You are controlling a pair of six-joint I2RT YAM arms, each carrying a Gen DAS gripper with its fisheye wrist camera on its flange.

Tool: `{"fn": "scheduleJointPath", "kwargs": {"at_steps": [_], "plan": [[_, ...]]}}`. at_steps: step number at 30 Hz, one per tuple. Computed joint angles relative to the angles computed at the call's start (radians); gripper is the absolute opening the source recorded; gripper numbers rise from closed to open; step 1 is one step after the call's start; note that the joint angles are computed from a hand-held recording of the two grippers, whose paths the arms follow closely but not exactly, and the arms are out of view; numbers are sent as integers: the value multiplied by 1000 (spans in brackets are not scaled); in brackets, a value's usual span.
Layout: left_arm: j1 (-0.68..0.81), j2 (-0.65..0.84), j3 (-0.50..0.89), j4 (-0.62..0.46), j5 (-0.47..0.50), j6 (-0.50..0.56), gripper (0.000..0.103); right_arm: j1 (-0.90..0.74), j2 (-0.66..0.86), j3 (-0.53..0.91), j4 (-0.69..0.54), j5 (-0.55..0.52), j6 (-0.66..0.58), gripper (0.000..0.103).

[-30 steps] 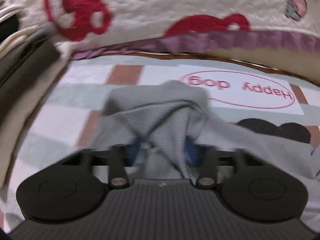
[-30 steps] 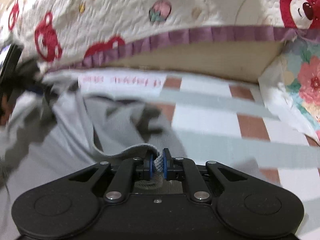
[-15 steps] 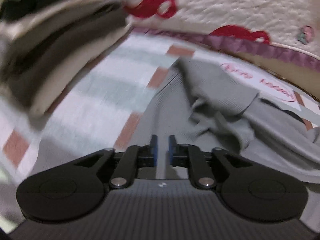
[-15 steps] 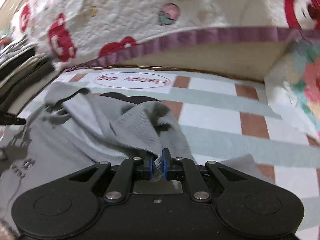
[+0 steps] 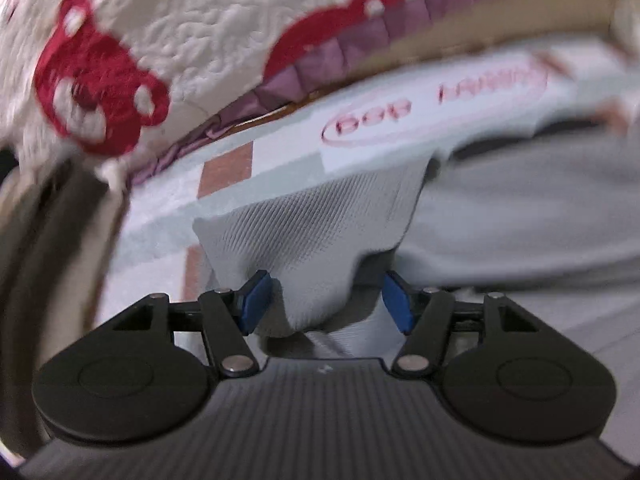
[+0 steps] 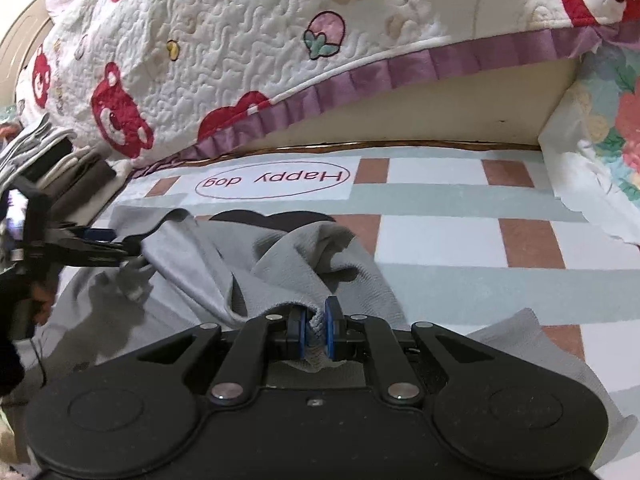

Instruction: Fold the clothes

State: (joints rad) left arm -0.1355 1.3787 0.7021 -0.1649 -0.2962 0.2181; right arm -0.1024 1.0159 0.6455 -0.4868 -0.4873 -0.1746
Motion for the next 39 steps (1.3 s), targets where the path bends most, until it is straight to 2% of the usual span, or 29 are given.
{"fn": "scheduleJointPath", "kwargs": {"at_steps": [1,2,3,5,8,10,15,17,19,20,21,22,24,26,29,32,34,37,39], "plan": [[-2,13,-20,44,-28,48,45,8,-8,-1,-4,14,-8,12],[12,8,-16,33,-23,48,30,16,-13,1,-6,35,-7,12],[28,1,-9,16,-16,43,8,12,-15,7,-14,35,-1,12],[59,-65,-7,-22,-7,3,6,2,-14,23,-30,31,6,12],[115,-211,-18,-46,-34,-2,6,6,-6,47,-38,45,-2,12],[200,-332,-11,-103,4,-19,6,24,-1,73,-35,59,-11,12],[496,-553,43,-265,265,-70,6,46,-6,170,-25,49,-24,11],[544,-584,79,-345,308,-42,6,40,-17,223,-20,39,-21,11],[568,-595,115,-427,318,-3,7,-12,-4,301,-55,-37,24,11],[595,-601,115,-456,361,-14,7,-39,6,338,-74,-75,47,11],[628,-607,113,-484,412,-26,7,-71,16,359,-112,-115,57,11],[690,-615,97,-503,504,-62,7,-98,26,377,-152,-146,63,11],[854,-652,39,-556,696,-112,7,-109,-1,352,-226,-85,46,11],[975,-688,-15,-617,784,-76,7,-136,-57,286,-267,-42,28,10],[1049,-695,-78,-682,831,21,7,-214,-162,158,-326,-38,-34,9],[1056,-694,-116,-697,831,63,7,-254,-246,38,-304,-37,-97,9],[1059,-693,-116,-721,834,85,8,-265,-227,25,-302,-56,-82,8],[1038,-692,-96,-702,819,70,9,-292,-154,103,-323,-122,-78,7],[1084,-709,-79,-716,871,84,9,-330,-144,169,-321,-213,-94,7]]}}
